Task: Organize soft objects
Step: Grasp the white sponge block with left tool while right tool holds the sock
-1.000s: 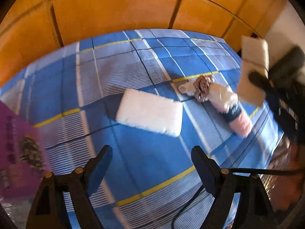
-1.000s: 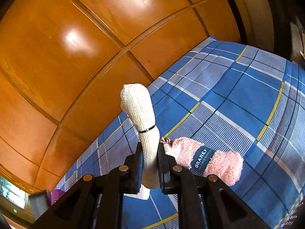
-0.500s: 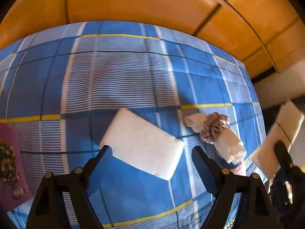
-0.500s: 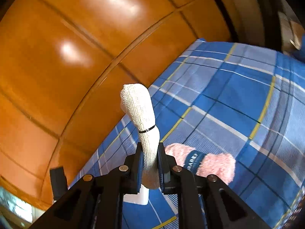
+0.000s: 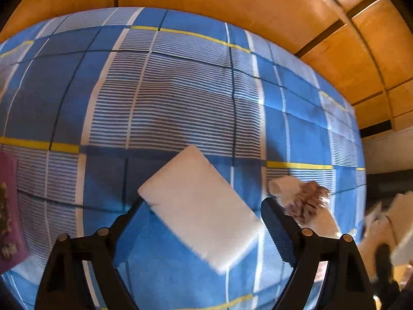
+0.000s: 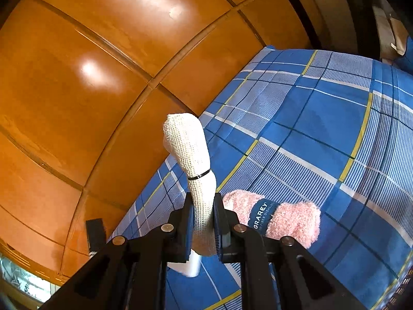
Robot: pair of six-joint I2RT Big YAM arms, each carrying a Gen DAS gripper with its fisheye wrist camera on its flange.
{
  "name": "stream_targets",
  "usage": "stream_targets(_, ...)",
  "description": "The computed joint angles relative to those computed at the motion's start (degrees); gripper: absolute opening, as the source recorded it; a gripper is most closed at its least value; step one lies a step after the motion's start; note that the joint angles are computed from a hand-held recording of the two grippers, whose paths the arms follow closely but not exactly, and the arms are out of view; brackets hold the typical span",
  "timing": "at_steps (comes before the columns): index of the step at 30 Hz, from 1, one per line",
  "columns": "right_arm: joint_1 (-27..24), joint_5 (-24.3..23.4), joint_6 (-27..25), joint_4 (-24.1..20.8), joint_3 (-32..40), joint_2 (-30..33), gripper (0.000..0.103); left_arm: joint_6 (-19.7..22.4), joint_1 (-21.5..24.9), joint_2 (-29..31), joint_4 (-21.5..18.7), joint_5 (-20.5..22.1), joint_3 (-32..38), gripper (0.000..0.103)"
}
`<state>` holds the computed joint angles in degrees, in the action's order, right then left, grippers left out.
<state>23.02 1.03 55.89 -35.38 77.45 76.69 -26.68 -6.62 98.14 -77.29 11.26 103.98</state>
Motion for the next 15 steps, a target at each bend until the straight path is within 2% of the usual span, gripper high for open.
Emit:
stream_targets(2, 0.1, -0.4, -0.6, -0.4, 0.5, 0.4, 0.012, 1.7, -1.0, 0.9, -0.4, -2.6, 1.0, 0.094)
stream_targets(5, 0.4, -0.7, -1.8, -0.9, 1.1, 0.9, 0.012, 6.6, -2.4, 1.0, -0.5, -6.8, 0.6, 0.093)
stream_targets(6, 0.5, -0.7, -2.3, -1.3, 1.4, 1.1, 0.012, 7.6, -2.8, 0.2, 0.5, -8.3, -0.7, 0.09)
stream_targets(8, 0.7, -0.9, -3.3, -2.3, 2.3, 1.8, 0.012, 10.6, -3.4, -1.8, 2.8, -11.4, -3.5, 0.075)
stream_targets(12, 1.5, -0.6, -6.0, -4.1, 4.0, 3.0, 0.012, 14.8, -2.1, -6.7, 8.7, -8.8, -10.3, 0.067)
stream_targets(15, 2.2, -0.4, -8.1, -5.5, 5.2, 3.9, 0.012, 16.2, -0.9, -9.4, 9.6, -7.3, -13.2, 0.065)
